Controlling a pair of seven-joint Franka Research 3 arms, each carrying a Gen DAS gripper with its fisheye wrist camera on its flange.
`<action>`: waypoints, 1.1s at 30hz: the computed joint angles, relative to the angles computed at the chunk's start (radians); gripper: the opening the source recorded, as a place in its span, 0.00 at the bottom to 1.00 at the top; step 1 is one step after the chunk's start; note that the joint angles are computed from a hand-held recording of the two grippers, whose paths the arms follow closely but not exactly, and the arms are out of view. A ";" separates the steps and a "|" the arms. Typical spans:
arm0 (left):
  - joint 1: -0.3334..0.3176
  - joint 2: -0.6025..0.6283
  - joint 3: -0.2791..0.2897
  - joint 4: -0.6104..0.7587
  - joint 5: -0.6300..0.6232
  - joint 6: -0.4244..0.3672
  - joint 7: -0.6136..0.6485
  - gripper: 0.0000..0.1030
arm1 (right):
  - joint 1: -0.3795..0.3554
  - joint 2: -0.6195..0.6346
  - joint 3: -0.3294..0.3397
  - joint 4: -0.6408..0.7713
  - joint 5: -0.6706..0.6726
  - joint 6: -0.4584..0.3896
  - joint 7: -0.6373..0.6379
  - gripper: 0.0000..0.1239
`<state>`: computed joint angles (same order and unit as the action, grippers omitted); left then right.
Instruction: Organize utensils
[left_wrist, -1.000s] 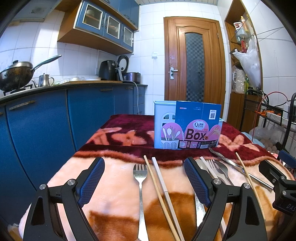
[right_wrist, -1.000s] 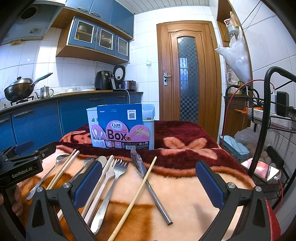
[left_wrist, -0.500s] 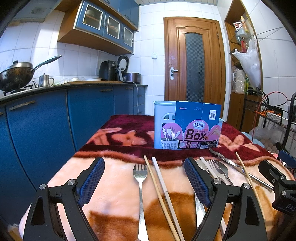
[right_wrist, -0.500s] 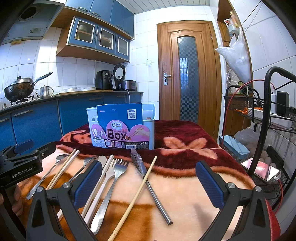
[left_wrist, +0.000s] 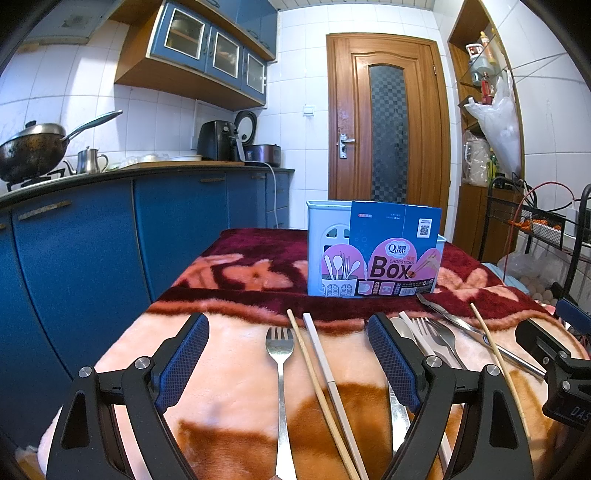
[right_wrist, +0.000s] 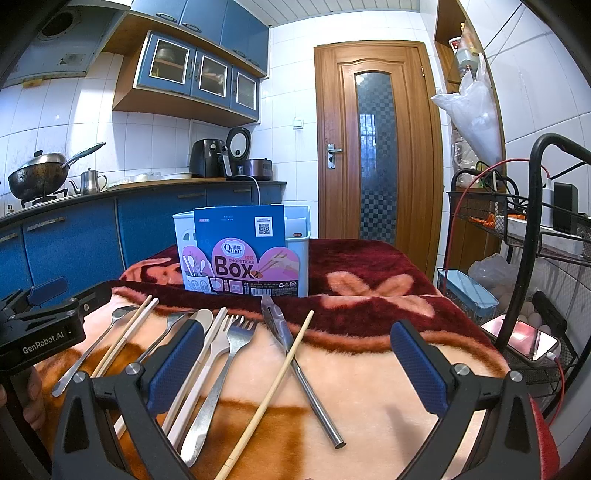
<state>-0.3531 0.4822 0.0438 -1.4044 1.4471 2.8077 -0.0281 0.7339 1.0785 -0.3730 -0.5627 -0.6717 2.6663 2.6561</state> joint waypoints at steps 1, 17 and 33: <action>0.000 0.000 0.000 -0.001 0.000 0.000 0.000 0.86 | 0.000 0.000 0.000 0.001 0.000 0.000 0.000 0.83; 0.000 0.001 0.000 0.001 0.000 -0.001 0.001 0.86 | -0.006 0.018 0.004 0.033 0.015 -0.013 -0.017 0.83; 0.002 -0.007 0.000 -0.009 -0.007 -0.004 0.009 0.86 | -0.014 0.056 0.000 0.100 0.039 -0.038 -0.033 0.83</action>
<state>-0.3516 0.4754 0.0438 -1.4136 1.4405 2.8037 -0.0188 0.7199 1.1349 -0.3730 -0.4629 -0.6325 2.6279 2.6230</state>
